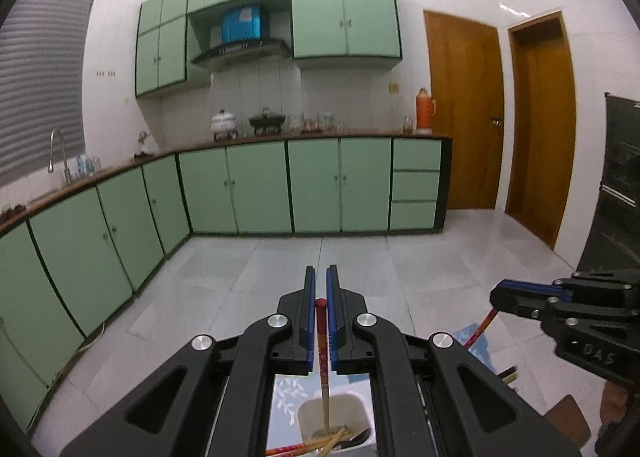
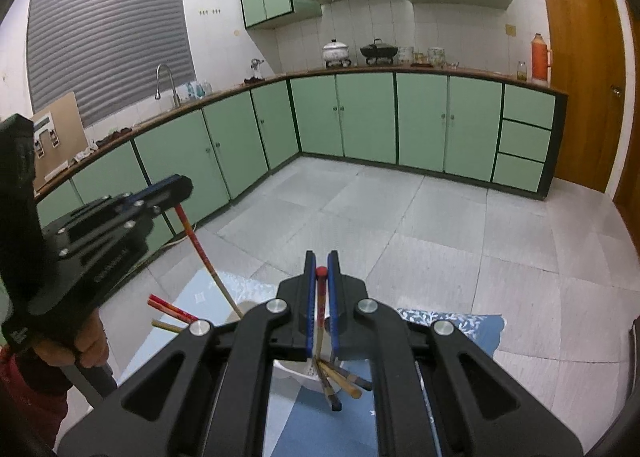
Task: Organize utensils
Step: 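Lower both chopsticks into the white holder and open both tools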
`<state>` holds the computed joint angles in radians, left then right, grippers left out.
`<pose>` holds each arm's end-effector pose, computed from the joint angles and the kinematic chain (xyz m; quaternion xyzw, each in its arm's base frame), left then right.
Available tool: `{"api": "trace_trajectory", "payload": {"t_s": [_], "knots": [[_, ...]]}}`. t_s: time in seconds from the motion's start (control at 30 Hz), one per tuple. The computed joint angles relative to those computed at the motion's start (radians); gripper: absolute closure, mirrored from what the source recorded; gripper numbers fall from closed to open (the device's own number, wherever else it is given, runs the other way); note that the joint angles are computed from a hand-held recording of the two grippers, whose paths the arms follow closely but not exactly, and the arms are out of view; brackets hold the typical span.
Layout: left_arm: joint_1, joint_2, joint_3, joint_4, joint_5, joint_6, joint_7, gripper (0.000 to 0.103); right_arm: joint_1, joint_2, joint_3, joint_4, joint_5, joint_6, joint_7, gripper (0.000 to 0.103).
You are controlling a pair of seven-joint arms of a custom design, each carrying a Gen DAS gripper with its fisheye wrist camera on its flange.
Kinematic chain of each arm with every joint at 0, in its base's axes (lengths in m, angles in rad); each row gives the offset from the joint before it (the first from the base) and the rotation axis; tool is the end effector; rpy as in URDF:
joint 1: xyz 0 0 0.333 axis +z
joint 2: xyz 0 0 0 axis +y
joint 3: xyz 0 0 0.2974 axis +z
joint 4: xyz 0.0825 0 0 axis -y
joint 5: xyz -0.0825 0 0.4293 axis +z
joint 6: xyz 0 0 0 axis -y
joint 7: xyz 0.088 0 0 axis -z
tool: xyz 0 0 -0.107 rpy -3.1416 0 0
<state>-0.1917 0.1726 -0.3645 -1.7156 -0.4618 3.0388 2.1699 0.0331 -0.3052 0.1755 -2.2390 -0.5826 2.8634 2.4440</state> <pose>0.6175 -0.3210 0.5905 -0.3583 0.7508 -0.4873 0.2657 0.5365 0.1523 0.5598 -0.5708 0.6705 -0.3133 0.3556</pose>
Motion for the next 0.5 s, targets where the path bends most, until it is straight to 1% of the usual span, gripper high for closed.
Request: {"api": "trace_trajectory", "payload": {"t_s": [0.03,0.1,0.2,0.23,0.27,0.33,0.4,0.43,0.47,0.5], "knots": [[-0.012,0.008,0.017,0.0,0.03,-0.01,-0.03,0.098,0.003,0.007,0.001,0.0,0.001,-0.003,-0.002,0.098],[-0.015,0.017,0.027,-0.001,0.055,-0.032,-0.056,0.098,0.008,0.02,0.002,0.002,0.001,-0.011,-0.004,0.098],[-0.031,0.034,0.058,0.012,0.121,-0.074,-0.131,0.097,0.021,0.037,0.004,0.009,-0.005,-0.038,-0.005,0.096],[-0.032,0.034,0.064,0.009,0.137,-0.076,-0.151,0.097,0.01,0.038,0.018,0.012,-0.04,-0.055,0.028,0.095],[-0.028,0.033,0.062,0.009,0.141,-0.078,-0.156,0.095,0.011,0.038,0.019,0.014,-0.058,-0.067,0.04,0.093],[-0.006,0.018,0.041,-0.009,0.11,-0.073,-0.132,0.091,0.013,0.027,0.018,0.007,-0.088,-0.072,0.076,0.083],[0.01,-0.006,0.029,-0.033,0.072,-0.058,-0.106,0.079,0.004,0.0,0.027,-0.012,-0.13,-0.077,0.131,0.079],[0.016,-0.021,0.024,-0.049,0.049,-0.045,-0.088,0.075,-0.005,-0.017,0.033,-0.024,-0.156,-0.082,0.159,0.075],[0.019,-0.037,0.021,-0.067,0.027,-0.032,-0.071,0.067,-0.013,-0.031,0.043,-0.031,-0.181,-0.091,0.185,0.072],[0.024,-0.054,0.016,-0.086,-0.005,-0.016,-0.045,0.059,-0.023,-0.05,0.054,-0.043,-0.211,-0.103,0.215,0.066]]}}
